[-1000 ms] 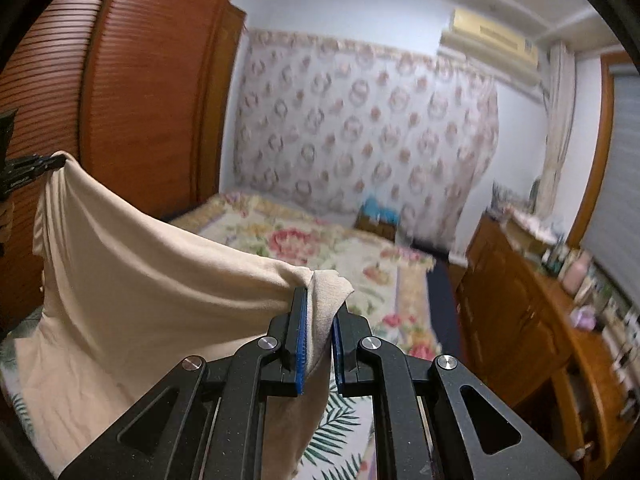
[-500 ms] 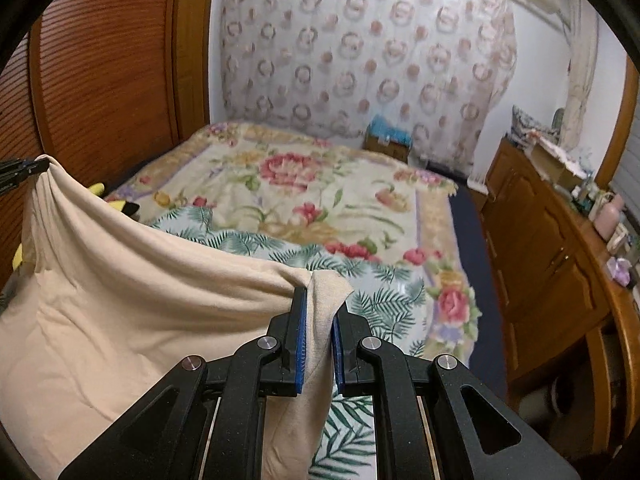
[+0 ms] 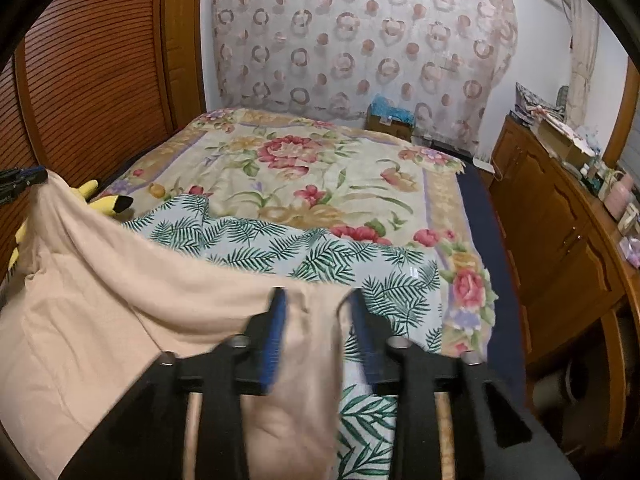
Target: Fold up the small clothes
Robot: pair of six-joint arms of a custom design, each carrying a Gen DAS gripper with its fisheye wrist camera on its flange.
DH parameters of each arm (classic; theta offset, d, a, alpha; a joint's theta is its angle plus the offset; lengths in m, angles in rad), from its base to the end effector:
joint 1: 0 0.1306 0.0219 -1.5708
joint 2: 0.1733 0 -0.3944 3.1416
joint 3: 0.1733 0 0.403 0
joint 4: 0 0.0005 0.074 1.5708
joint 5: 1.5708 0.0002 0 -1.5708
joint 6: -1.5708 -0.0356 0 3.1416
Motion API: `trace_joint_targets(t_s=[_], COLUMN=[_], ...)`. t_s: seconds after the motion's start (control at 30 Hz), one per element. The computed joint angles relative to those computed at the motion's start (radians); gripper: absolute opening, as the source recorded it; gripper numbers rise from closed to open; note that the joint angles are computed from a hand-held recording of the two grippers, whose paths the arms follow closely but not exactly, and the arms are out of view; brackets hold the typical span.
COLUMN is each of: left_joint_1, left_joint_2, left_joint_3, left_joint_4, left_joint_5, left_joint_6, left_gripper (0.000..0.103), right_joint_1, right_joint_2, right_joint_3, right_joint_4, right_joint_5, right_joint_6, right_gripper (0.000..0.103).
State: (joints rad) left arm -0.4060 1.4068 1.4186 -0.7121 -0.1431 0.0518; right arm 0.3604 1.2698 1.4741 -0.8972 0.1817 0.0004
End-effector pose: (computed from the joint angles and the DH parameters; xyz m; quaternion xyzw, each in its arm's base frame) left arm 0.4721 -0.1980 0.4592 0.1297 0.8956 -0.0323 0.4243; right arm 0.4236 0.1522 0.5338 -0.1238 0.8938 -0.0050 0.4311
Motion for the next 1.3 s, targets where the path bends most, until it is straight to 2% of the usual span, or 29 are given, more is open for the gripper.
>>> trace_joint_targets(t_s=[0.03,0.1,0.17,0.23,0.3,0.4,0.6,0.77,0.9,0.97,1.0,1.07,1.1,1.2,1.3], left_joint_1=[0.004,0.006,0.005,0.003,0.0,-0.003,-0.033,-0.033,-0.04,-0.036,-0.031,-0.025,-0.024,-0.018,-0.014], left_joint_2=[-0.01,-0.031,-0.057,-0.093,-0.129,-0.168,-0.224,-0.239,-0.243,-0.234,-0.229,-0.218,-0.213,-0.194,-0.163], left_joint_3=[-0.013,-0.037,-0.065,-0.109,-0.155,-0.213,-0.305,-0.336,-0.346,-0.34,-0.335,-0.326,-0.322,-0.309,-0.283], left_joint_4=[0.005,0.007,-0.008,-0.016,-0.016,-0.026,-0.054,-0.058,-0.042,-0.042,-0.044,-0.05,-0.054,-0.059,-0.069], left_joint_5=[0.018,0.032,0.052,0.067,0.081,0.106,0.065,0.071,0.063,0.087,0.108,0.133,0.135,0.156,0.141], left_joint_6=[0.006,0.015,0.022,0.029,0.039,0.054,0.119,0.168,0.171,0.174,0.176,0.179,0.18,0.181,0.17], left_gripper=[0.035,0.043,0.047,0.062,0.071,0.071,0.071,0.071,0.071,0.064,0.056,0.052,0.047,0.045,0.045], right_joint_1=[-0.004,-0.004,-0.004,-0.004,-0.002,0.003,0.001,-0.029,-0.042,-0.049,-0.049,-0.059,-0.057,-0.039,-0.03], right_joint_2=[-0.006,-0.034,-0.069,-0.106,-0.153,-0.205,-0.266,-0.272,-0.239,-0.22,-0.213,-0.203,-0.203,-0.203,-0.209], right_joint_3=[-0.011,-0.033,-0.071,-0.116,-0.166,-0.229,-0.316,-0.338,-0.316,-0.306,-0.306,-0.305,-0.314,-0.34,-0.359], right_joint_4=[0.013,0.02,0.036,0.046,0.045,0.034,-0.023,-0.042,-0.037,-0.022,-0.011,0.01,0.024,0.06,0.084], right_joint_5=[-0.006,-0.009,-0.017,-0.031,-0.056,-0.088,-0.121,-0.185,-0.206,-0.209,-0.208,-0.214,-0.208,-0.188,-0.183], right_joint_6=[-0.005,-0.019,-0.036,-0.065,-0.091,-0.123,-0.16,-0.181,-0.17,-0.169,-0.171,-0.169,-0.173,-0.184,-0.193], right_gripper=[0.055,0.06,0.061,0.061,0.061,0.06,0.06,0.06,0.06,0.06,0.06,0.06,0.06,0.06,0.06])
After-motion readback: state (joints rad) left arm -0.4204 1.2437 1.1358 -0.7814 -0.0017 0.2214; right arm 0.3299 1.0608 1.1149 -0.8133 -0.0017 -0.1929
